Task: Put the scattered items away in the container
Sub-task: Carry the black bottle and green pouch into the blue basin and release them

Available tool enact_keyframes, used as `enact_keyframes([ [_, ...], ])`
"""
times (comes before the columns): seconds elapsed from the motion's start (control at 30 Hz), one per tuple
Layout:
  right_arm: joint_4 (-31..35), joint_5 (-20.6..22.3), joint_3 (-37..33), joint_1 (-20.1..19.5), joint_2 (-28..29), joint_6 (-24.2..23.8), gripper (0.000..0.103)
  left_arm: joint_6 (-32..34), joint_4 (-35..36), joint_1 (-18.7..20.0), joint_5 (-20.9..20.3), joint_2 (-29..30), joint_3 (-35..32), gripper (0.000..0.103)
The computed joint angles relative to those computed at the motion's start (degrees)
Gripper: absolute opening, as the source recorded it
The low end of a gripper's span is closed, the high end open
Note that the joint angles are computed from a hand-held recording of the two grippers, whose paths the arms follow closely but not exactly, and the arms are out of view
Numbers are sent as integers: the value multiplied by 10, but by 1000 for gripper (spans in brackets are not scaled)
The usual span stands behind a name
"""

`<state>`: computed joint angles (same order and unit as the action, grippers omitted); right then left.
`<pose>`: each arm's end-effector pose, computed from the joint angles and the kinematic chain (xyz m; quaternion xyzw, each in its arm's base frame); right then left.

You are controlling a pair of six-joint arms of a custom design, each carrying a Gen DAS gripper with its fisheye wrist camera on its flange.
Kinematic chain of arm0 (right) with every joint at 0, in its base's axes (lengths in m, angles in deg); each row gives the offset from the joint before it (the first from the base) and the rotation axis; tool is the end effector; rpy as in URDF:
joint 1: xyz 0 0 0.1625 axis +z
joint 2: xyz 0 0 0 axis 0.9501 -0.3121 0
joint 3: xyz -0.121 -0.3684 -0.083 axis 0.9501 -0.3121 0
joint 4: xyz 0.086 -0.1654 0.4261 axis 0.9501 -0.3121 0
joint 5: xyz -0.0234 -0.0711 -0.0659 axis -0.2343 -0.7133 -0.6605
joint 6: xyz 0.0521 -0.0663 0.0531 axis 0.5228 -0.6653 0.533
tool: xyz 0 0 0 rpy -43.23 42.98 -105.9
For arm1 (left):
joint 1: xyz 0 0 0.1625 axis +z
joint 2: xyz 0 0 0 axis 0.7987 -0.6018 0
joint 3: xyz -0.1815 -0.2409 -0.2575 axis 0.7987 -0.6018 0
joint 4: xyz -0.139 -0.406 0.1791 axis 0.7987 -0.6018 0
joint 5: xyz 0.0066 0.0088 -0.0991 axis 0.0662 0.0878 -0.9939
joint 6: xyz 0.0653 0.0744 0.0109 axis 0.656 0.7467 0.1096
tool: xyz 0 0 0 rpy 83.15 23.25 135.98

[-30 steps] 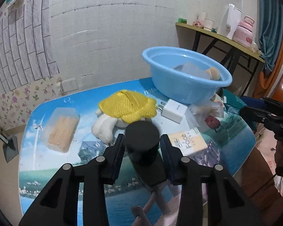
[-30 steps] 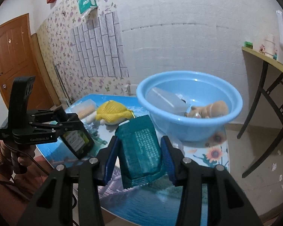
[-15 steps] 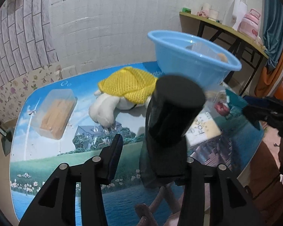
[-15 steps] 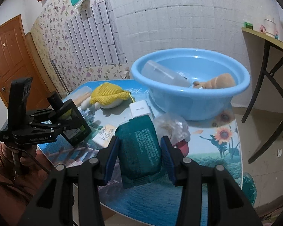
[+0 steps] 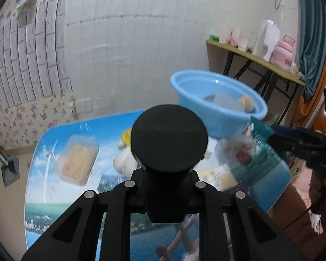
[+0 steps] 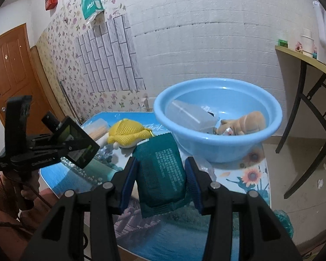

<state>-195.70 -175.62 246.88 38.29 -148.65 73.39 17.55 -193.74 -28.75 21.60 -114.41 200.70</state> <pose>0.1449 -0.1959 0.2857 0.0894 -0.8391 0.4566 0.2817 -0.3196 -0.3378 0.0794 0.4619 0.8532 -0.2076 0.1246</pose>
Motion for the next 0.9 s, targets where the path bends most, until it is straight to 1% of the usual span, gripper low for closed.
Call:
enact_keyframes([
  [0.07, -9, -2, -2, 3, 4, -3, 45, 10, -2, -3, -7, 1, -10, 19],
  [0.2, -66, -27, -16, 33, 36, -27, 44, 25, -19, -12, -7, 18, -34, 19],
  [0.27, -85, -38, -26, 37, 51, -35, 45, 27, -27, -14, -8, 35, -52, 19],
  [0.33, -104, -43, -34, 30, 60, -44, 44, 32, -36, -14, -17, 52, -68, 19],
  [0.5, -103, -13, -42, -20, 40, -57, 44, 50, -42, -15, -47, 104, -113, 19],
  [0.6, -89, 17, -43, -63, 21, -61, 44, 61, -40, -14, -59, 138, -142, 19],
  [0.67, -86, 41, -41, -90, 8, -61, 44, 68, -37, -14, -59, 163, -163, 19],
  [0.83, -94, 93, -45, -146, 9, -82, 44, 86, -23, -11, -61, 215, -213, 19],
  [0.9, -96, 120, -47, -169, 7, -87, 44, 91, -19, -8, -62, 232, -229, 19],
])
